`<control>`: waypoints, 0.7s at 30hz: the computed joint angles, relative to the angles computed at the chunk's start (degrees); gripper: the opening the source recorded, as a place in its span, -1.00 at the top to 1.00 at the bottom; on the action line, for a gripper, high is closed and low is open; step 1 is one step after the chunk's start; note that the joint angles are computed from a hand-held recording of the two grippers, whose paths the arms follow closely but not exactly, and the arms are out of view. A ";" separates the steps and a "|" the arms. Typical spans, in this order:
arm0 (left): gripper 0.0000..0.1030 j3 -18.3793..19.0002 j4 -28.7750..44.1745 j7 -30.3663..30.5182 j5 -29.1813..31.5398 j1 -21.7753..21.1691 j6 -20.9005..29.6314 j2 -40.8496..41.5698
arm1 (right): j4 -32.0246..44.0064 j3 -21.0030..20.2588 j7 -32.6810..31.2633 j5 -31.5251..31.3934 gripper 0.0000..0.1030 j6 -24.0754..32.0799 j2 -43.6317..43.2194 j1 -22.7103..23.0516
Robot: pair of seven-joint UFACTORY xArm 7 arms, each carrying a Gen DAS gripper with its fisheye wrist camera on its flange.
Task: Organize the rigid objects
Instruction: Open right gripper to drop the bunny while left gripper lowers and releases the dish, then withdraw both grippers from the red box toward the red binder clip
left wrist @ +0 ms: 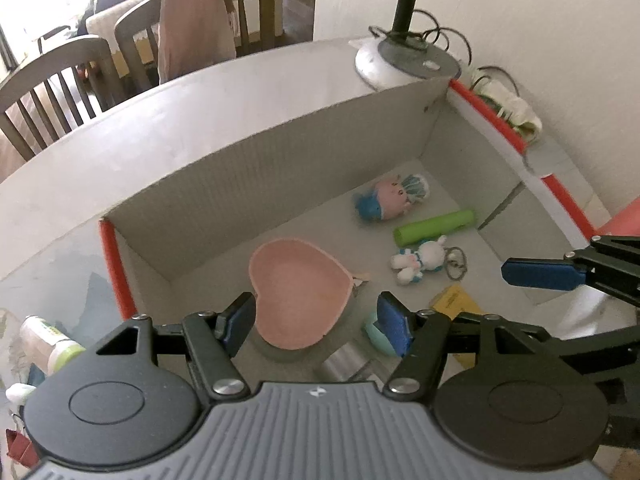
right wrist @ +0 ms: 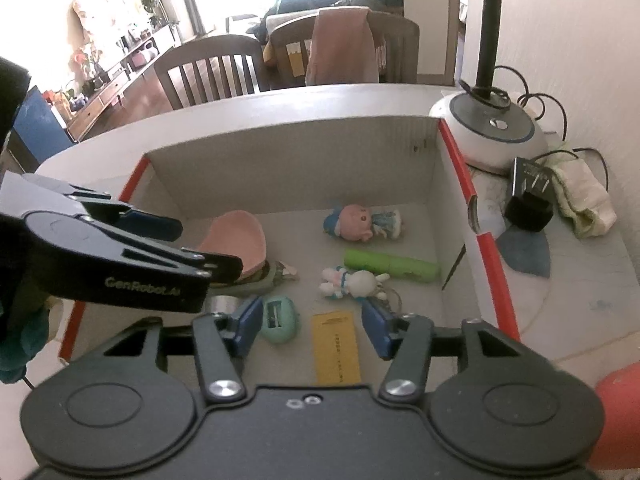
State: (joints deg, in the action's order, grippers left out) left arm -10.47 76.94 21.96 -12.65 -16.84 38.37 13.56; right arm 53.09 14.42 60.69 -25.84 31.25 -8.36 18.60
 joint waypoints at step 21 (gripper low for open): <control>-0.29 4.64 -13.13 16.98 -18.57 2.93 0.67 -18.12 | 4.74 5.38 9.44 -5.91 -0.43 4.61 -2.68 1.97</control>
